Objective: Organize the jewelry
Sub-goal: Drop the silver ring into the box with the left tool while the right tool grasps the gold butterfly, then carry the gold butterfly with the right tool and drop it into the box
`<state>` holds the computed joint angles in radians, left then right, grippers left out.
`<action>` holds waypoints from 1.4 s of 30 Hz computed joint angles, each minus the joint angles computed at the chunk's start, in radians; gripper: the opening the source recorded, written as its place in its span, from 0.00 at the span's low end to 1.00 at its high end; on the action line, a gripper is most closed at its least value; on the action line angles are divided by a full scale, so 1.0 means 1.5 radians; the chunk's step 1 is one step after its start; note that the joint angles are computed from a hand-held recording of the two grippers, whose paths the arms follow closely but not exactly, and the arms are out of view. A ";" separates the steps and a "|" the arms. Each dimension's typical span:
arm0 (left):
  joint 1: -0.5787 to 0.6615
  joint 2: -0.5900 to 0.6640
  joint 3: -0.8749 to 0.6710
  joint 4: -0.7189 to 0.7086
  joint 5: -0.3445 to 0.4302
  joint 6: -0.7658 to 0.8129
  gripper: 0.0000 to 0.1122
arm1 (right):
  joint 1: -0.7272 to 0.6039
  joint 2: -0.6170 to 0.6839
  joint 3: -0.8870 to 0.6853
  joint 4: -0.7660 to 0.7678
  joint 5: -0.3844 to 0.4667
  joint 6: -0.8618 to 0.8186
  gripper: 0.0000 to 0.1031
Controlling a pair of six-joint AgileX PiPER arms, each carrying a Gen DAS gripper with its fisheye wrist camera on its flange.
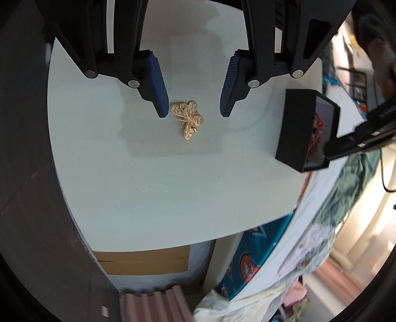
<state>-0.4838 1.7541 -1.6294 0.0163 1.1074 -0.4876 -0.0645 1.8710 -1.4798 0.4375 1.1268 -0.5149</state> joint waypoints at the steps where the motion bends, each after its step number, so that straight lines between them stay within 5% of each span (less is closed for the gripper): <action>1: 0.005 -0.008 0.009 -0.002 -0.004 0.000 0.12 | 0.009 0.005 -0.006 -0.011 0.000 0.000 0.42; 10: 0.051 -0.083 0.105 -0.018 -0.030 0.007 0.12 | 0.045 0.039 -0.032 -0.094 -0.020 0.022 0.21; 23: 0.133 -0.149 0.212 -0.123 -0.077 0.081 0.13 | 0.033 0.003 0.008 -0.045 -0.017 -0.012 0.13; 28: 0.154 -0.192 0.246 -0.149 -0.115 0.092 0.57 | 0.042 -0.029 0.026 -0.014 -0.012 -0.004 0.13; 42: 0.259 -0.331 0.346 -0.217 -0.136 0.168 0.57 | 0.168 -0.136 -0.016 0.044 0.042 0.074 0.13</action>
<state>-0.0950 1.2575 -1.1099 -0.3086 0.9034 -0.2359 0.1872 1.6665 -1.5042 0.5027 1.1894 -0.4044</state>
